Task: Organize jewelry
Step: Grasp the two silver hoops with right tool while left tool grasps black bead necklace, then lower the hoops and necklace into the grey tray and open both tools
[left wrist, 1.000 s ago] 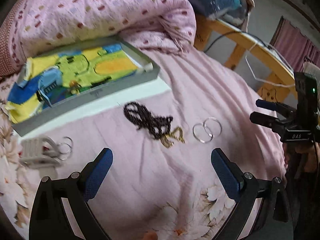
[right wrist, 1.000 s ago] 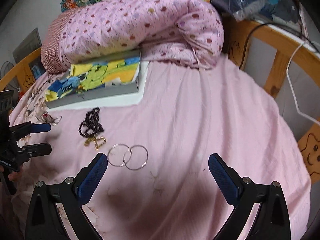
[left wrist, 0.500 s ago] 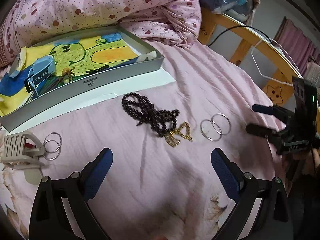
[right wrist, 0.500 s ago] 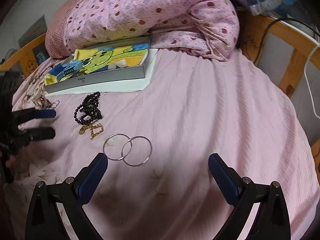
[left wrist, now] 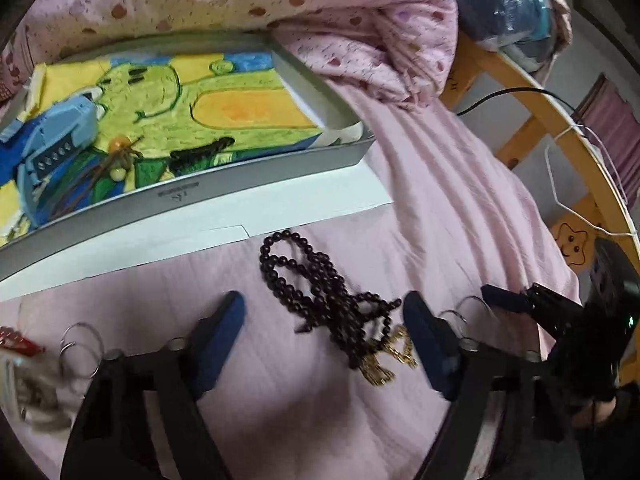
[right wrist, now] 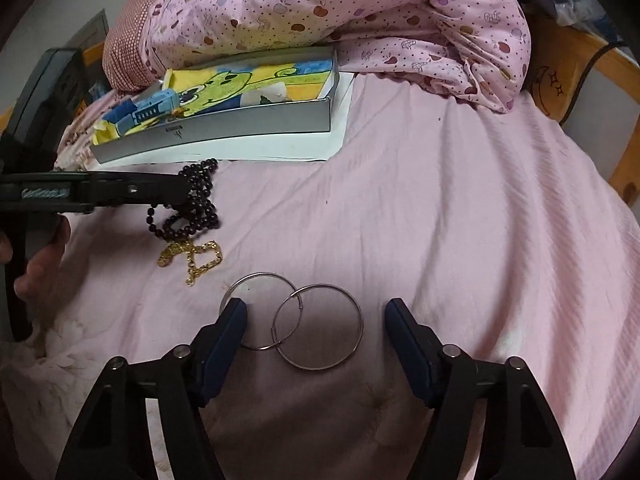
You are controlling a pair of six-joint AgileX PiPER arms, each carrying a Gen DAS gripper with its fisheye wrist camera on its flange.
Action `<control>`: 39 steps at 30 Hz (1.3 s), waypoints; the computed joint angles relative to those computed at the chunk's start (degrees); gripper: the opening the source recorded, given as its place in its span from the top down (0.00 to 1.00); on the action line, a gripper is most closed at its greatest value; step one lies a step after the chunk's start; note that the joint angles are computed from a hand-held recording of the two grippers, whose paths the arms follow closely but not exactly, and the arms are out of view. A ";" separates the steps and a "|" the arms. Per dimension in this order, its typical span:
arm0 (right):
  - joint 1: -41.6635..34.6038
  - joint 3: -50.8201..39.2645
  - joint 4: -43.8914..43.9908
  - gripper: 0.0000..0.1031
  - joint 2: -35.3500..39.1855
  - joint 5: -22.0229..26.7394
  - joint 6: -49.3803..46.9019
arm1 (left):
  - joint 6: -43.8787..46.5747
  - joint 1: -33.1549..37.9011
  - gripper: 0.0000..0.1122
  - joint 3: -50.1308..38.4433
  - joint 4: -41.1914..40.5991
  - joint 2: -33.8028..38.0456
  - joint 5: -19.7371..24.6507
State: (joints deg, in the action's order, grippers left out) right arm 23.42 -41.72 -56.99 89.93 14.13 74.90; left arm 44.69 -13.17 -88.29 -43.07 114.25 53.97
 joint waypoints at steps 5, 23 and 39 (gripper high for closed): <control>2.14 -0.23 -3.86 0.49 0.79 1.07 3.34 | 0.02 -0.54 0.50 -1.39 1.29 1.23 -0.43; 10.69 -1.14 5.43 0.61 -0.82 6.24 -4.95 | 6.51 2.80 0.93 8.26 1.53 -6.38 2.00; 14.36 -3.83 -8.12 0.61 -6.51 11.24 9.88 | 3.89 6.78 0.93 5.10 1.55 -14.60 10.27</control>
State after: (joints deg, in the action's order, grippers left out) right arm 37.78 -45.55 -65.10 83.42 25.37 84.78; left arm 48.58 -6.39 -83.20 -41.51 99.64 64.24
